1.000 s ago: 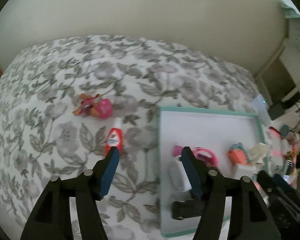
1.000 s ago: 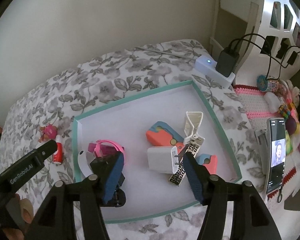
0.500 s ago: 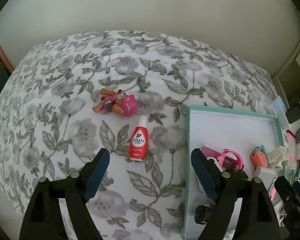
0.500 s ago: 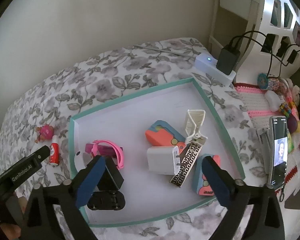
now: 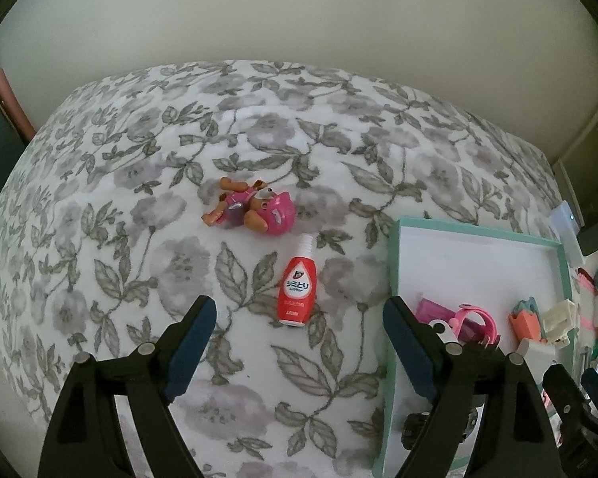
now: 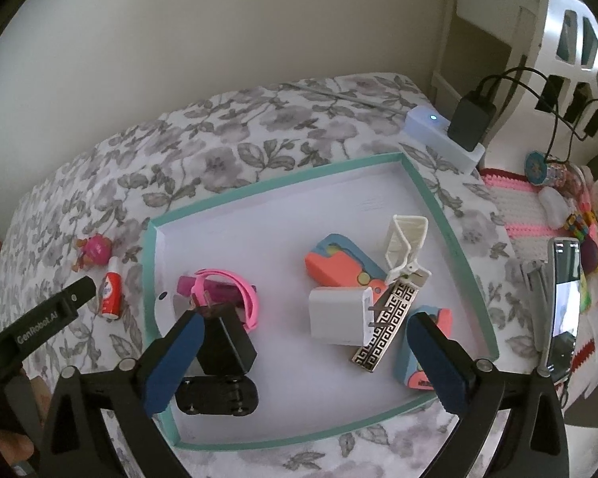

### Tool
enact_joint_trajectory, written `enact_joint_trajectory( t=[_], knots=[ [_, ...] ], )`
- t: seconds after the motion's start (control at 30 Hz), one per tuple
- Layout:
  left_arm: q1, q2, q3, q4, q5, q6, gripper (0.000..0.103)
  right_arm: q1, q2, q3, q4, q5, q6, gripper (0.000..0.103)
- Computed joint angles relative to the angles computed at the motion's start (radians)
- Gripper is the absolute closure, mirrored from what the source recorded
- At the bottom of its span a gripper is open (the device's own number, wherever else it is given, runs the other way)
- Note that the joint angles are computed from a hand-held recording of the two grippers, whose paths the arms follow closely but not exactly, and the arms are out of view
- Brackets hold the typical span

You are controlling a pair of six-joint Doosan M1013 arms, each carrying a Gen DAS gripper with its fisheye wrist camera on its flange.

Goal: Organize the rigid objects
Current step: 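Move both open tools back over the pink dog figure and red bottle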

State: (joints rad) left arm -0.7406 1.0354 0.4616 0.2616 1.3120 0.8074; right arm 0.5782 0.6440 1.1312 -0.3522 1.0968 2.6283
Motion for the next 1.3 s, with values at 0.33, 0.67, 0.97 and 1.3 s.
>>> enact_joint_trajectory(
  t=[0.33, 0.67, 0.97, 1.3],
  knots=[
    [0.019, -0.045, 0.079, -0.006, -0.051, -0.058, 0.017, 0.011, 0.013, -0.024, 0.003, -0.006, -0.038, 0.0],
    [0.052, -0.092, 0.167, 0.026, -0.068, -0.143, 0.017, 0.031, 0.053, -0.091, 0.051, -0.061, -0.141, 0.0],
    [0.082, -0.117, 0.217, 0.013, -0.1, -0.175, 0.017, 0.034, 0.09, -0.151, 0.076, -0.073, -0.186, 0.0],
    [0.114, -0.104, 0.213, -0.051, -0.137, -0.159, 0.017, 0.025, 0.169, -0.278, 0.11, -0.045, -0.251, 0.0]
  ],
)
